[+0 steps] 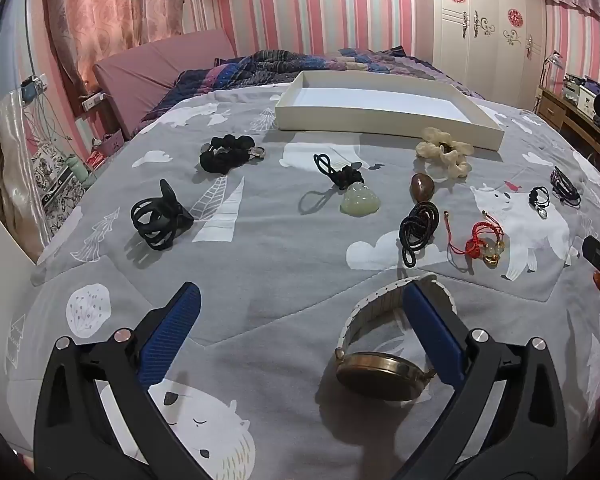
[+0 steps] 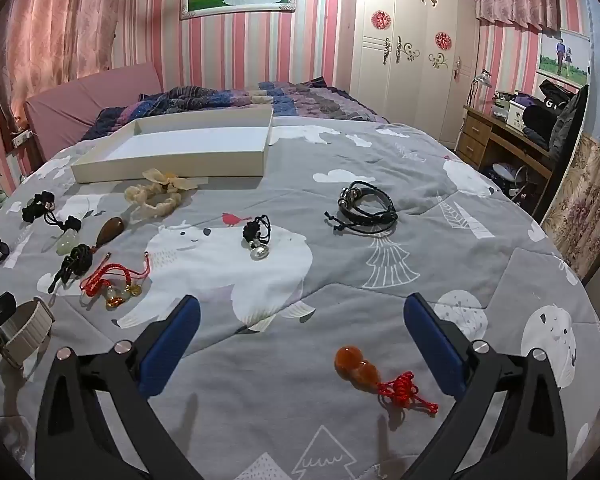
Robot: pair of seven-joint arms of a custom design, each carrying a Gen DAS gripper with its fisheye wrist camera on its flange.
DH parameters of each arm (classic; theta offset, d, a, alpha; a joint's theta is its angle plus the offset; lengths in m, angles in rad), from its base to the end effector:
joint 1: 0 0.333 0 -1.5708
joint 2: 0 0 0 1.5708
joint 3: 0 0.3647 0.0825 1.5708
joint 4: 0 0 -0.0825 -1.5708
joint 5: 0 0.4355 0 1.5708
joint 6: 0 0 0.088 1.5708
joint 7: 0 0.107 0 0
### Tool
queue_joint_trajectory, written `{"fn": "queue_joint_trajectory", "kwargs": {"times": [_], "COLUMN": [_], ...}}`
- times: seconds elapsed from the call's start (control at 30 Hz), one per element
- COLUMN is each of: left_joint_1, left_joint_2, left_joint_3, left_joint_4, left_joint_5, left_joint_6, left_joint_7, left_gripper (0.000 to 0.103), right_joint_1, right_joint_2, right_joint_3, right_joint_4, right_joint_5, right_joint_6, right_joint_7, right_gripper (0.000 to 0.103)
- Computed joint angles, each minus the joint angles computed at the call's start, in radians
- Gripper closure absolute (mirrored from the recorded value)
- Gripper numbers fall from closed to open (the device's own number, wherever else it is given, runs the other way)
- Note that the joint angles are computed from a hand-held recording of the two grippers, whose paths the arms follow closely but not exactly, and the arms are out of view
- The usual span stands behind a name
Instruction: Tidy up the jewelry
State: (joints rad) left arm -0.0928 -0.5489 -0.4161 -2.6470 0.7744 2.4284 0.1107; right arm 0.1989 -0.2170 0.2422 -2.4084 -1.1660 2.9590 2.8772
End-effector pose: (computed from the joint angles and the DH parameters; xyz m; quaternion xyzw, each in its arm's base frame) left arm 0.3689 -0.2048 0.4491 -0.7737 0.4944 -0.1710 0.3575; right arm 0.4417 0.2813 0.4652 -0.7077 0.5584 -0.2873 0.3238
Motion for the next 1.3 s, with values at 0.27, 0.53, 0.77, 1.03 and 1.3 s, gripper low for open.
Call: {"fn": "queue_joint_trajectory", "kwargs": {"times": [0.27, 0.53, 0.77, 1.03, 1.3], "left_joint_1": [-0.001, 0.001, 0.003, 0.005, 0.005], "left_joint_2": [-0.001, -0.002, -0.004, -0.004, -0.005], "left_joint_3": [0.002, 0.005, 0.005, 0.004, 0.003], "left_joint_4": [-0.002, -0.004, -0.004, -0.004, -0.004], "left_joint_5": [-0.002, -0.005, -0.010, -0.012, -0.013], "left_joint_6": [0.003, 0.010, 0.011, 0.012, 0.013], "left_joint_7": [-0.002, 0.000, 0.003, 0.004, 0.005], "left_gripper": [0.003, 0.003, 0.003, 0.003, 0.003], "right_joint_1": [-0.001, 0.004, -0.006, -0.005, -0.004], "right_joint_2": [-0.003, -0.002, 0.002, 0.001, 0.002], "right_joint_3": [-0.001, 0.002, 0.002, 0.003, 0.002], "right_joint_4": [-0.003, -0.002, -0.005, -0.006, -0.006], "right_joint_5": [0.006, 0.038, 0.029, 0.032, 0.039], "right_joint_6": [0.003, -0.005, 0.004, 0.003, 0.003], "right_joint_7": [-0.006, -0.032, -0.031, -0.033, -0.040], "right_gripper": [0.002, 0.002, 0.002, 0.002, 0.002]}}
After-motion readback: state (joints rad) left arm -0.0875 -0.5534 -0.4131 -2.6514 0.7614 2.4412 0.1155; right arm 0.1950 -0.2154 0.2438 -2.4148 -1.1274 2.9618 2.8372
